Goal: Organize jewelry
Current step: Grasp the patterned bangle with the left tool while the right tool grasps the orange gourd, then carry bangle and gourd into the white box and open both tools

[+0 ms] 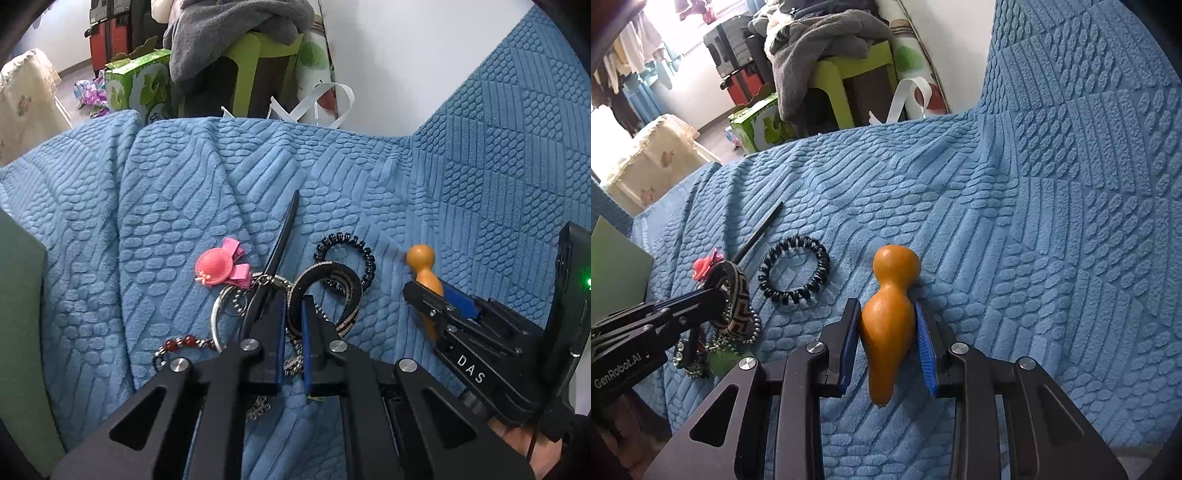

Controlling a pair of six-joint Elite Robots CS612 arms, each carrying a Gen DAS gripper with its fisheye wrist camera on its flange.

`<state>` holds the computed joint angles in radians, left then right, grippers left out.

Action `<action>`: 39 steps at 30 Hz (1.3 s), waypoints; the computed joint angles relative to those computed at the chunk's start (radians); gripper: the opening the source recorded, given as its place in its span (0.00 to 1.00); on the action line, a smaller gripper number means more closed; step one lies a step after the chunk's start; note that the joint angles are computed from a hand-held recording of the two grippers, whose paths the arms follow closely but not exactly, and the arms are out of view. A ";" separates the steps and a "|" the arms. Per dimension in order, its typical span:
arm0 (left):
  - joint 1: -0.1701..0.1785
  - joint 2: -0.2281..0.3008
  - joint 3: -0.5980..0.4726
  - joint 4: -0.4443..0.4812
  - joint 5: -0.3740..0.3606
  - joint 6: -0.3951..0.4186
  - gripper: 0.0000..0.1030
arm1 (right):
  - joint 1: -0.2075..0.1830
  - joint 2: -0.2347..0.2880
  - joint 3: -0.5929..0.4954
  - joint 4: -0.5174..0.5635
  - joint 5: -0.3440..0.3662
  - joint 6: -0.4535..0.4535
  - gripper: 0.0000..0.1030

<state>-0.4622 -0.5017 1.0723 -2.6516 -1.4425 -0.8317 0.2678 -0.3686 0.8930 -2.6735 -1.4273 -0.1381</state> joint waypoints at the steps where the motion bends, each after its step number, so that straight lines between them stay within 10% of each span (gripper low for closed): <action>1: 0.000 -0.006 0.009 -0.009 0.001 0.002 0.07 | 0.001 -0.007 0.014 -0.010 -0.006 0.001 0.26; 39: -0.004 -0.373 0.479 -0.416 0.235 0.105 0.07 | 0.098 -0.289 0.314 -0.329 0.028 0.015 0.26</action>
